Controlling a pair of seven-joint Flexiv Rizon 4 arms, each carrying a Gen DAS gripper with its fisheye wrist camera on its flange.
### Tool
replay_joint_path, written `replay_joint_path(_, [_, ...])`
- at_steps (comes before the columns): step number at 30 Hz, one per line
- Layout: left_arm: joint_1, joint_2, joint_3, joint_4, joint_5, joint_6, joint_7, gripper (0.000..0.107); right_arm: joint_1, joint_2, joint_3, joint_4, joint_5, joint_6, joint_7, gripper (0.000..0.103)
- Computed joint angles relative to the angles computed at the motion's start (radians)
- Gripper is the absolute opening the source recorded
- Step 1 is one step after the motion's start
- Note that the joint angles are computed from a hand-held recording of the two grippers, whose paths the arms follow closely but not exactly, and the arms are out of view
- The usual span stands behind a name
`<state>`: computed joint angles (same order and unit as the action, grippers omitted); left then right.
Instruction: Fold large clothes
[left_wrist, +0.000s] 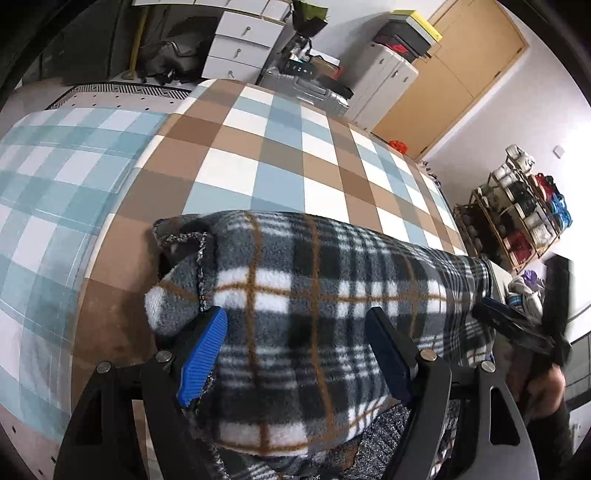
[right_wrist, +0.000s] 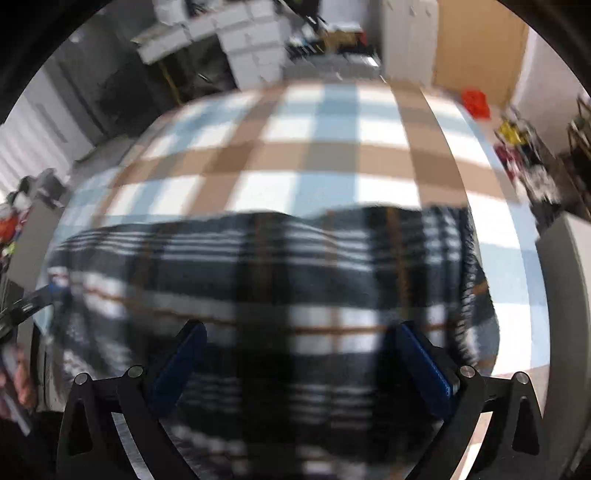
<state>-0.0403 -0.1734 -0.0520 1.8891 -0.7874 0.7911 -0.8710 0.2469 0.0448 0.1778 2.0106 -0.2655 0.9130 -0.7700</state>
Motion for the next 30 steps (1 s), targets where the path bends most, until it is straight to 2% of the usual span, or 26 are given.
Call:
replay_joint_path(3, [-0.011,0.047,-0.004,0.040,-0.066,0.033,0.051,0.073,0.008,0.053,0.029,0.091,0.034,0.177,0.050,0.103])
replay_joint_path(5, [-0.017,0.070,-0.007,0.057,-0.134,0.005,0.140,0.073,0.024,0.045,0.036,0.112,0.081,0.250,0.062,0.103])
replay_joint_path(7, [-0.012,0.053,-0.003,0.034,-0.151,-0.097,0.177,0.073,0.037,0.030,0.040,0.131,0.096,0.258,0.060,0.103])
replay_joint_path(9, [-0.014,0.013,0.003,0.005,-0.074,-0.132,0.097,0.073,0.036,0.000,0.039,0.133,-0.003,0.173,0.085,0.103])
replay_joint_path(10, [-0.011,-0.008,0.005,-0.012,-0.035,-0.156,0.066,0.073,0.034,-0.015,0.035,0.149,-0.036,0.184,0.087,0.103])
replay_joint_path(12, [-0.015,-0.012,-0.002,-0.005,-0.033,-0.122,0.082,0.073,0.012,-0.011,0.024,0.220,-0.220,0.304,0.192,0.103])
replay_joint_path(13, [-0.016,-0.011,-0.004,-0.004,-0.025,-0.116,0.090,0.073,0.012,-0.007,0.026,0.222,-0.250,0.291,0.216,0.103])
replay_joint_path(15, [-0.021,-0.015,-0.007,-0.004,-0.010,-0.093,0.094,0.073,0.016,0.000,0.026,0.216,-0.248,0.282,0.205,0.103])
replay_joint_path(17, [-0.028,-0.016,-0.010,-0.003,0.012,-0.069,0.094,0.073,0.008,0.015,0.022,0.235,-0.246,0.332,0.205,0.103])
replay_joint_path(21, [-0.046,-0.010,-0.016,0.016,0.055,0.005,0.127,0.073,-0.047,0.062,0.017,0.278,-0.327,0.376,0.314,0.103])
replay_joint_path(23, [-0.051,-0.022,-0.020,0.008,0.089,0.033,0.144,0.073,-0.069,0.073,0.014,0.287,-0.323,0.380,0.351,0.103])
replay_joint_path(26, [-0.044,-0.039,-0.024,-0.014,0.109,0.024,0.153,0.075,-0.061,0.051,-0.002,0.268,-0.203,0.371,0.305,0.103])
replay_joint_path(27, [-0.039,-0.042,-0.023,-0.024,0.117,0.004,0.147,0.077,-0.049,0.041,-0.006,0.253,-0.146,0.349,0.258,0.103])
replay_joint_path(29, [-0.024,-0.061,-0.026,-0.060,0.112,-0.058,0.121,0.080,-0.044,0.026,-0.001,0.226,-0.162,0.288,0.235,0.103])
replay_joint_path(30, [-0.019,-0.064,-0.026,-0.071,0.107,-0.078,0.110,0.080,-0.034,0.016,0.002,0.192,-0.159,0.220,0.209,0.103])
